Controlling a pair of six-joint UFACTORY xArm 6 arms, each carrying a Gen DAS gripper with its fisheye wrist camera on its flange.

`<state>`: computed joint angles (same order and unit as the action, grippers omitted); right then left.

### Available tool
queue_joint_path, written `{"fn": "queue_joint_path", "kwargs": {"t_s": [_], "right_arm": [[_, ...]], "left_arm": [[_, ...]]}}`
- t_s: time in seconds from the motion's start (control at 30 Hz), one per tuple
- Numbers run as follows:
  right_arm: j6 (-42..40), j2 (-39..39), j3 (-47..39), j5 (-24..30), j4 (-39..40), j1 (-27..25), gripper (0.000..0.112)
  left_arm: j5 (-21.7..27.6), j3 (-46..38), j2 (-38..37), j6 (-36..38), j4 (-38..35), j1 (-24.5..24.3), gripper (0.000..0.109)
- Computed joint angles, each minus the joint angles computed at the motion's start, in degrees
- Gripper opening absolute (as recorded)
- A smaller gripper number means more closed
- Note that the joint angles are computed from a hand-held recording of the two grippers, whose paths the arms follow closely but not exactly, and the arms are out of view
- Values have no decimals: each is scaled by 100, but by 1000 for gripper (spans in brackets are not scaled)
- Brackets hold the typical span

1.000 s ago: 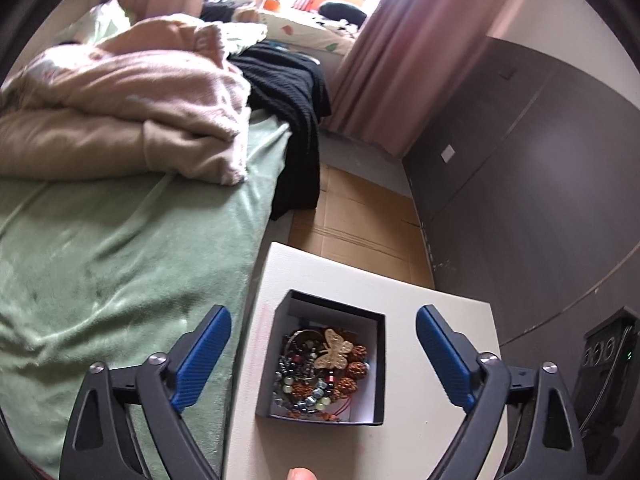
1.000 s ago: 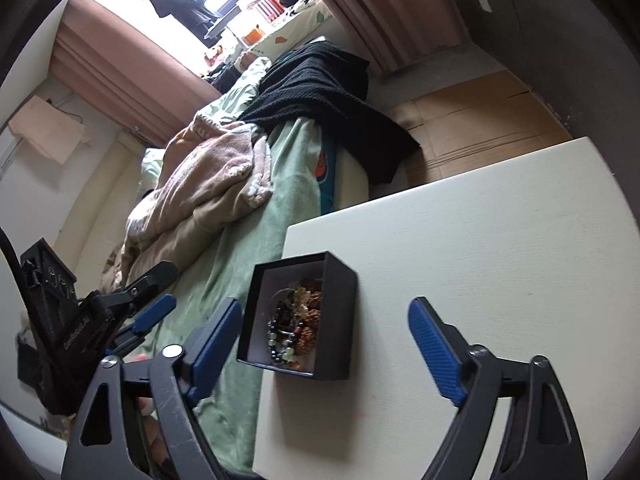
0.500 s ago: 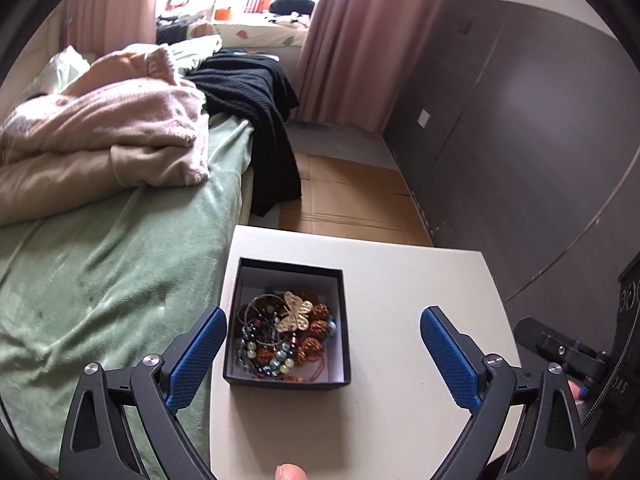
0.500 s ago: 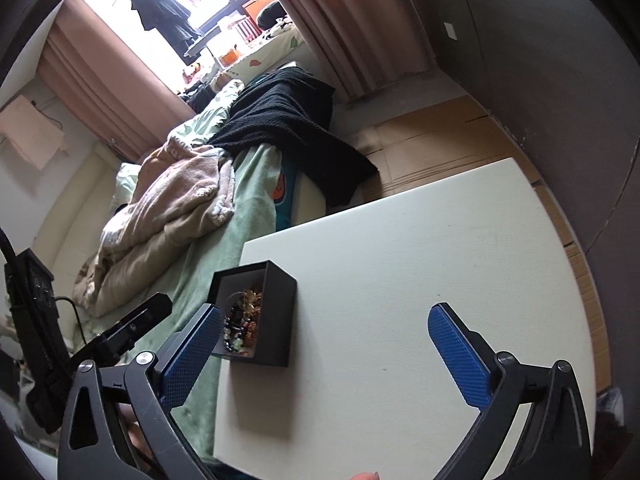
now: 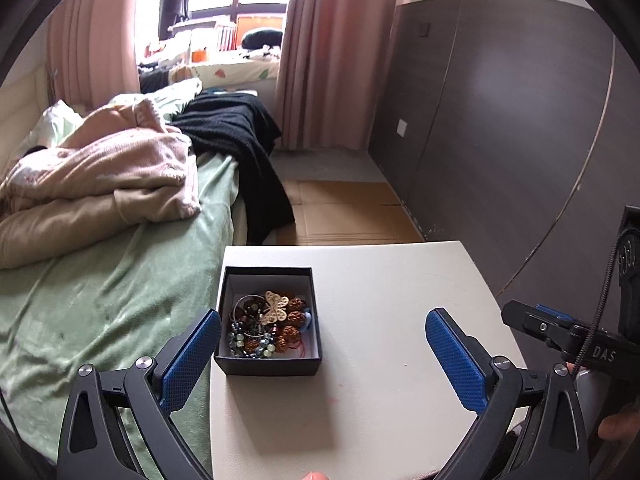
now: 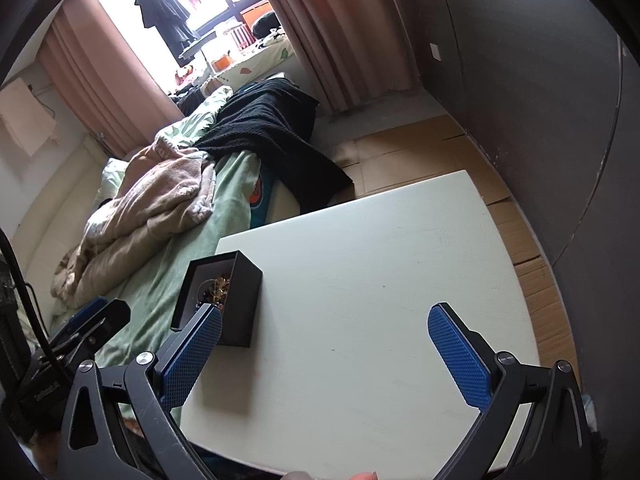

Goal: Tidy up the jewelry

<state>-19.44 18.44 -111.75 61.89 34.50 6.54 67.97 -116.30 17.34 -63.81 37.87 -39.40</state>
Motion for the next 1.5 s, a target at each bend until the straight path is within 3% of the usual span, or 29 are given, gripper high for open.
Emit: {"fn": "queue_joint_path", "kwargs": {"t_s": [0.6,1.5], "right_arm": [[-1129,-860,1109,-612,338,-163,103],[-1107,-849,1157,-757,337,-86,103]], "left_arm": [[-180,594,-400,-377,657,-212,102],[-299,632,-397,-316,660,-181,102]]}}
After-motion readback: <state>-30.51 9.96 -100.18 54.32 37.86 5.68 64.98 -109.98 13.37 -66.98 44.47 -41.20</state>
